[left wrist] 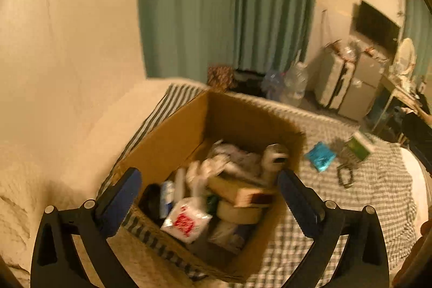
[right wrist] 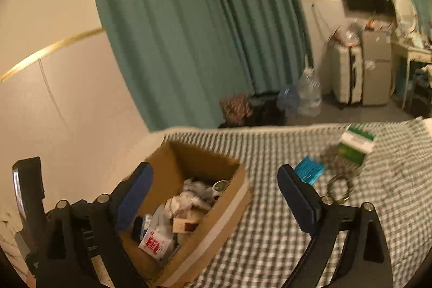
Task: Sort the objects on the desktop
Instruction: 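Move both grippers back over the blue blister pack and bead bracelet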
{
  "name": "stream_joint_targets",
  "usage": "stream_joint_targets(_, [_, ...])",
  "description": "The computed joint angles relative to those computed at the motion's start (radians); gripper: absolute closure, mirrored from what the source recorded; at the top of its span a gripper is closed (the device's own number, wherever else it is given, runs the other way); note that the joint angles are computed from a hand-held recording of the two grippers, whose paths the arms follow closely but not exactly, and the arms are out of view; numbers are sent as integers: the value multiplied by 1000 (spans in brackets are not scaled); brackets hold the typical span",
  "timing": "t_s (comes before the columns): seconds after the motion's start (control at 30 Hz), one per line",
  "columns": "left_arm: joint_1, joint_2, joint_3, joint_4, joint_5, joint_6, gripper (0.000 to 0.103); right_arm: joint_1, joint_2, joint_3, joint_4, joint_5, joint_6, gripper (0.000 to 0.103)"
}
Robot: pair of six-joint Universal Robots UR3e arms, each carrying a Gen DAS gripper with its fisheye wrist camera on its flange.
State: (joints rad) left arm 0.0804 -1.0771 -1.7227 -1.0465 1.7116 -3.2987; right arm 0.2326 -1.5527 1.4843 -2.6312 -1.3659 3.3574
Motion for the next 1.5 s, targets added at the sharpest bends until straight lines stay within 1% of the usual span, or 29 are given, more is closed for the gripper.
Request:
stream_joint_targets(0.13, [-235, -119, 110, 28, 148, -88, 0, -111, -178, 135, -24, 45, -28, 5])
stream_joint_targets(0.2, [-328, -178, 149, 40, 189, -122, 0, -186, -255, 185, -5, 88, -50, 3])
stream_joint_targets(0.33, [-487, -289, 200, 79, 265, -186, 0, -380, -416, 303, 64, 207, -100, 2])
stream_joint_targets(0.4, [-543, -352, 237, 82, 278, -203, 0, -467, -463, 344, 103, 259, -131, 2])
stream_joint_targets(0.53, [-614, -478, 296, 109, 303, -193, 0, -632, -540, 457, 137, 363, -189, 2])
stream_joint_targets(0.67, [-614, -589, 355, 77, 272, -203, 0, -647, -509, 546, 74, 323, -248, 2])
stream_joint_targets(0.73, [-604, -653, 378, 86, 255, -212, 0, -649, -485, 590, 34, 308, -286, 2])
stream_joint_targets(0.8, [-593, -721, 410, 91, 240, -218, 0, -636, -420, 623, -34, 283, -312, 2])
stream_joint_targets(0.87, [-586, -777, 420, 125, 232, -216, 0, -627, -360, 642, -88, 274, -328, 2])
stream_joint_targets(0.93, [-576, -842, 437, 161, 227, -207, 0, -596, -248, 629, -154, 241, -328, 2])
stream_joint_targets(1.0, [-562, -908, 472, 170, 221, -193, 0, -571, -120, 585, -196, 220, -335, 2])
stream_joint_targets(1.07, [-539, -969, 514, 173, 207, -188, 0, -552, -4, 515, -201, 208, -329, 2])
stream_joint_targets(1.2, [-486, -1093, 582, 256, 158, -167, 0, -501, 223, 363, -254, 161, -314, 2])
stream_joint_targets(1.27, [-474, -1157, 635, 279, 145, -153, 0, -471, 335, 256, -240, 127, -322, 2])
stream_joint_targets(1.3, [-468, -1196, 661, 304, 137, -139, 0, -462, 371, 225, -241, 116, -320, 2])
stream_joint_targets(1.4, [-456, -1304, 758, 326, 126, -104, 0, -447, 481, 134, -241, 112, -319, 2])
stream_joint_targets(1.5, [-444, -1400, 876, 290, 123, -80, 0, -444, 554, 75, -241, 128, -291, 2])
